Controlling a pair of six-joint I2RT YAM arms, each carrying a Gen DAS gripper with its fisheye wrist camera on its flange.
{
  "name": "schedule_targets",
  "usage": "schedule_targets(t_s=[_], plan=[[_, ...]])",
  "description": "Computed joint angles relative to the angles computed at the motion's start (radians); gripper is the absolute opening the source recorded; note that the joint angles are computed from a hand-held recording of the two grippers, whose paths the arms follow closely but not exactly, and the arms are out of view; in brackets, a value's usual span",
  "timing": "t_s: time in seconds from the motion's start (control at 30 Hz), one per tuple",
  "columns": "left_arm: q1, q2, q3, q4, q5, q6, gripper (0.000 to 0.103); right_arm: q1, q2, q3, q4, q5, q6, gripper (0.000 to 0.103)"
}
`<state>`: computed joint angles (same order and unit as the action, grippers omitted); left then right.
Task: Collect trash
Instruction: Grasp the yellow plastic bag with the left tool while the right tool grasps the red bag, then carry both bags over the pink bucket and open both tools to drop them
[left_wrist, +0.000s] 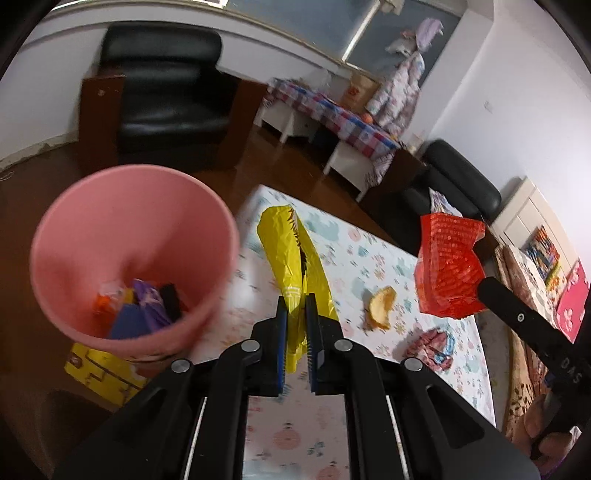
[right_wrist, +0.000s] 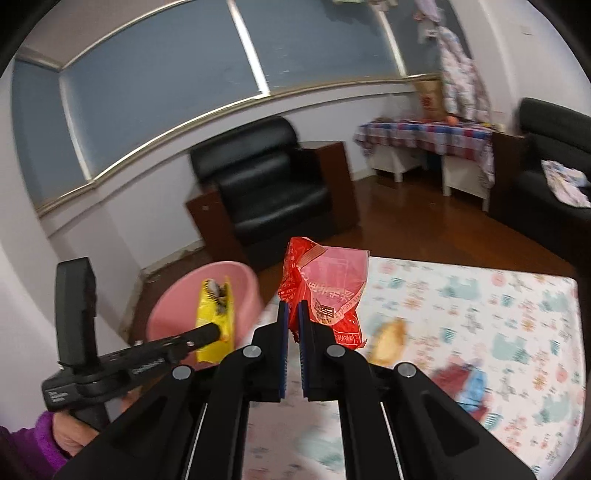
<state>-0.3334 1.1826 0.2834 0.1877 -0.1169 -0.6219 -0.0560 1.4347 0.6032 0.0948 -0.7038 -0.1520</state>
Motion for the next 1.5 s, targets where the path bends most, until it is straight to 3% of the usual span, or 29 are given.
schedule_targets(t_s=[0.2,0.37,0.53,0.8,0.93,1.03,1.1,1.17,1.3,1.5], plan=[[0.154,-0.259,-0.050,-0.177,-0.013,0.083,0.008,0.183,0.000,0.020,0.018,0.030,0.084,0.005],[0.322,-0.338,-0.071,-0.233,0.057,0.159,0.008,0.337,0.087,0.080,0.043,0.073,0.146,0.005],[0.453,-0.287,-0.065,-0.214,0.118,0.238,0.008,0.429,0.203,0.151,0.070,0.093,0.203,0.005],[0.510,-0.153,-0.058,-0.112,0.121,0.304,0.009,0.488,0.359,0.240,0.085,0.127,0.238,0.006],[0.515,-0.107,-0.058,-0.070,0.105,0.319,0.017,0.497,0.401,0.268,0.081,0.129,0.238,0.008],[0.512,-0.103,-0.062,-0.053,0.105,0.322,0.033,0.500,0.423,0.277,0.079,0.124,0.233,0.009],[0.522,-0.118,-0.073,-0.045,0.112,0.333,0.036,0.503,0.438,0.295,0.062,0.121,0.229,0.010],[0.532,-0.117,-0.071,-0.041,0.127,0.335,0.037,0.502,0.442,0.298,0.055,0.116,0.226,0.012],[0.548,-0.146,-0.077,-0.060,0.144,0.328,0.038,0.502,0.440,0.292,0.061,0.114,0.226,0.027],[0.534,-0.177,-0.073,-0.093,0.147,0.317,0.038,0.469,0.388,0.225,0.090,0.112,0.209,0.035]])
